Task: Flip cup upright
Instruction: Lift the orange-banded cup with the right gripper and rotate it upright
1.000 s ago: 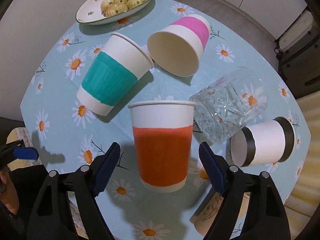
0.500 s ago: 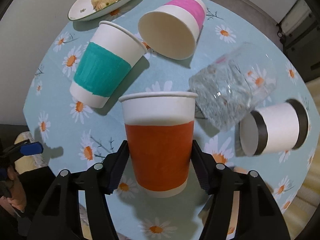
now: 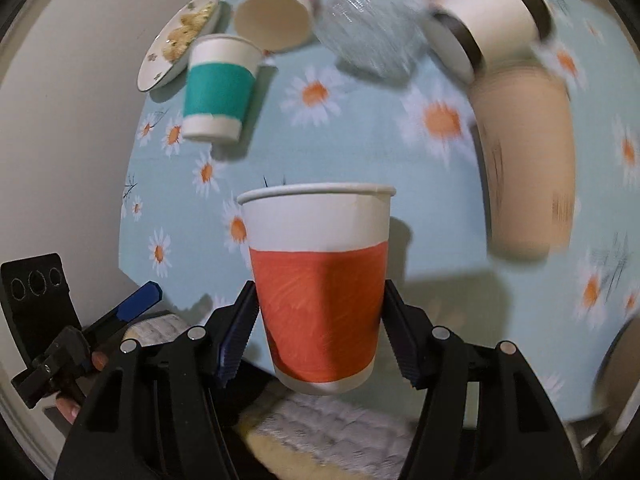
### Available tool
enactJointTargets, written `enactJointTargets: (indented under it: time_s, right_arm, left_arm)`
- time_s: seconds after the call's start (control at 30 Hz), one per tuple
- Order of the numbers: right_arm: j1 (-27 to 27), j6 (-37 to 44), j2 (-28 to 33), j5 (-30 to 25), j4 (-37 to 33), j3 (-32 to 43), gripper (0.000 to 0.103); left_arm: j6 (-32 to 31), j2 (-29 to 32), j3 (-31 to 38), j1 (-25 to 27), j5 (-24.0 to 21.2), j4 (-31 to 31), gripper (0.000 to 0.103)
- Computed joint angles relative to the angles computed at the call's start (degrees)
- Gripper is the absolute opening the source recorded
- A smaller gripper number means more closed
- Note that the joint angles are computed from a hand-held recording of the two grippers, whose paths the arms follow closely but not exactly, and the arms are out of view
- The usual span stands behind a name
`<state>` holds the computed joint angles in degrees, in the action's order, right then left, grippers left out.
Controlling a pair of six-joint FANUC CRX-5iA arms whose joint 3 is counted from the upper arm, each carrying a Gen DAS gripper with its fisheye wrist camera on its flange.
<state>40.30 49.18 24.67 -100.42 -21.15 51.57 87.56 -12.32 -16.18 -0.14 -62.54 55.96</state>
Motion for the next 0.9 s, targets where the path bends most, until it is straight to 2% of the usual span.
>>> enactJointTargets:
  time_s: [0.2, 0.33, 0.5, 0.9]
  right_arm:
    - [1.74, -3.97, -6.55, 6.39, 2.87, -10.83, 0.062]
    - [1.90, -5.37, -8.08, 7.97, 3.17, -13.91, 0.062]
    - [1.95, -5.33, -8.16, 7.98, 3.93, -14.32, 0.072]
    - [0.58, -5.12, -10.31, 8.07, 2.49, -13.83, 0.074]
  left_arm:
    - [2.40, -0.50, 1.82, -0.70, -1.65, -4.31, 0.096]
    - [3.00, -1.39, 1.90, -1.02, -1.98, -5.58, 0.096]
    - [3.26, -1.66, 2.16, -1.40, -2.44, -6.51, 0.096]
    - [4.36, -1.57, 3.18, -0.73, -3.04, -7.95, 0.096]
